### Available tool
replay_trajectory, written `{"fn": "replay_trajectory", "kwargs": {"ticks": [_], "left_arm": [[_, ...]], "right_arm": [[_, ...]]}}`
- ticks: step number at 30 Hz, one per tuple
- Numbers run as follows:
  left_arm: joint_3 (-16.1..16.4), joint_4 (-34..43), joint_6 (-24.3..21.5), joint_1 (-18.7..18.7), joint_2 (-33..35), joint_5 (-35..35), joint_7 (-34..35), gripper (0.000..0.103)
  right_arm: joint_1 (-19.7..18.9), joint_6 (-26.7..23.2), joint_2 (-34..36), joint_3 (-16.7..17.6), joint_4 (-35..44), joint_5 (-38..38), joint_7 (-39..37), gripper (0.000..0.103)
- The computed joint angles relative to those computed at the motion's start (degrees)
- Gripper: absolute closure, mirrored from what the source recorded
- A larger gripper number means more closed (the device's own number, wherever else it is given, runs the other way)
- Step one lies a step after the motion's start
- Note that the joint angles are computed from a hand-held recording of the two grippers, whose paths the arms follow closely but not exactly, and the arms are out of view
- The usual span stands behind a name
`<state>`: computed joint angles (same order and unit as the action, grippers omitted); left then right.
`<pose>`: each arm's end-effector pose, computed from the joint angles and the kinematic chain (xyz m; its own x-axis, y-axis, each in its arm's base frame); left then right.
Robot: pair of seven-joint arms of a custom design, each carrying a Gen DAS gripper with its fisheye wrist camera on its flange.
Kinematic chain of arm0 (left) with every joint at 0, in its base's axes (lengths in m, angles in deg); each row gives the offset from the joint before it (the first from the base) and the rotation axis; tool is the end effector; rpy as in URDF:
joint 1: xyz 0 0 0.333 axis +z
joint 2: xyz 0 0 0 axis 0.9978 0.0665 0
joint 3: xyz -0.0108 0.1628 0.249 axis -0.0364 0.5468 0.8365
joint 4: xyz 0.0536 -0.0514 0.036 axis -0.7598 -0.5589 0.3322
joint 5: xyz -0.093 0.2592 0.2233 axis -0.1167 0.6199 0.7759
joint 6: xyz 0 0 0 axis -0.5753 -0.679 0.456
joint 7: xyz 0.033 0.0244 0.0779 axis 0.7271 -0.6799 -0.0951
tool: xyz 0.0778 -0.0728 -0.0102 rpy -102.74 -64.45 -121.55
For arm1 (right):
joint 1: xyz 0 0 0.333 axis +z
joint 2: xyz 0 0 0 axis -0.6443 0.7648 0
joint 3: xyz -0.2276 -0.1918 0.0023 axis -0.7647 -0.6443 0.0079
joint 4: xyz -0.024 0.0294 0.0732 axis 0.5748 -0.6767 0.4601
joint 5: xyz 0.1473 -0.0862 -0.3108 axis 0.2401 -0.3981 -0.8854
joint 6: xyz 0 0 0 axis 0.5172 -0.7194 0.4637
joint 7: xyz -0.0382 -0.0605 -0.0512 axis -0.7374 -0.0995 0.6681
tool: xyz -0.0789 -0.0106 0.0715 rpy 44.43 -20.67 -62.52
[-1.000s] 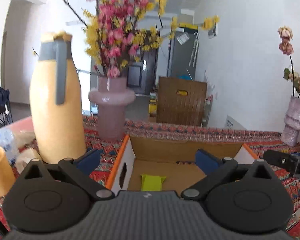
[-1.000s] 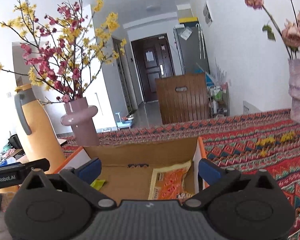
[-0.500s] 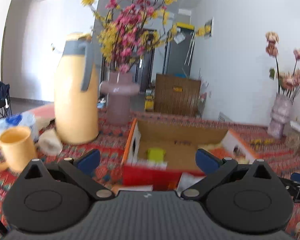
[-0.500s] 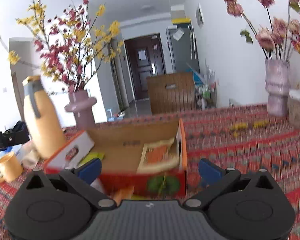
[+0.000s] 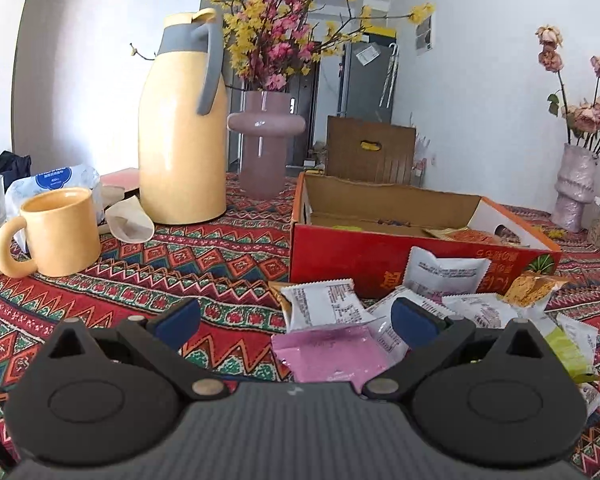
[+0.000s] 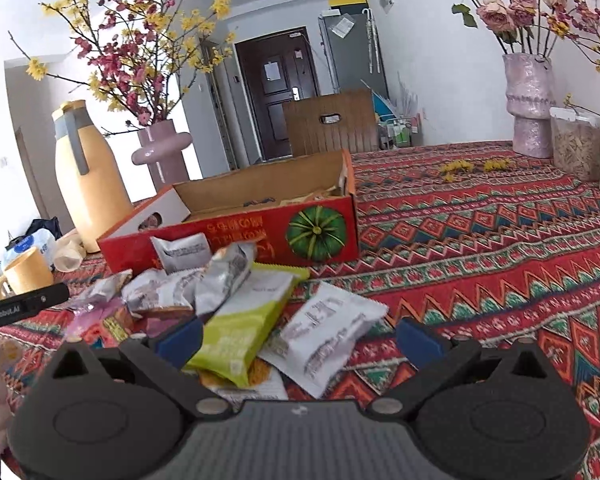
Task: Organize snacks
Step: 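Move both tools back over the snack pile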
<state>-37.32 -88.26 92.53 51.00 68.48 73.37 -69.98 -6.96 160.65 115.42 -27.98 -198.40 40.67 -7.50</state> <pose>0.5700 -0.4210 0.3886 0.0464 -0.9965 0.0689 -0.3885 -0.0815 -0.9178 0.5546 0.2517 0.3762 0.1051 -0.9696 -0.2209 -0.5172 0.1364 -0.8449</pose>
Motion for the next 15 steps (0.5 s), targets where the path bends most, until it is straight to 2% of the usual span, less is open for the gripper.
{"fn": "replay_trajectory", "kwargs": {"ticks": [3,10,13,15], "left_arm": [[-0.44,0.51,1.27,0.81,0.44,-1.81,1.32,0.000],[0.44,0.43,2.93,0.51,0.49,-1.88,0.90,0.000],[0.76,-0.05,3.23,0.35,0.17,-0.67,-0.83,0.000],[0.63,-0.02,3.38,0.50,0.17,-0.42,-1.15,0.000]], "right_arm": [[3.40,-0.31,0.20,-3.18,0.26,4.46,-2.70,0.000],[3.70,-0.38,-0.29,-2.74,-0.06,6.99,-5.05,0.000],[4.53,-1.48,-0.12,-3.63,0.64,8.36,-6.38,0.000],[6.93,-3.49,0.32,-6.32,2.05,10.61,-8.15,0.000]]}}
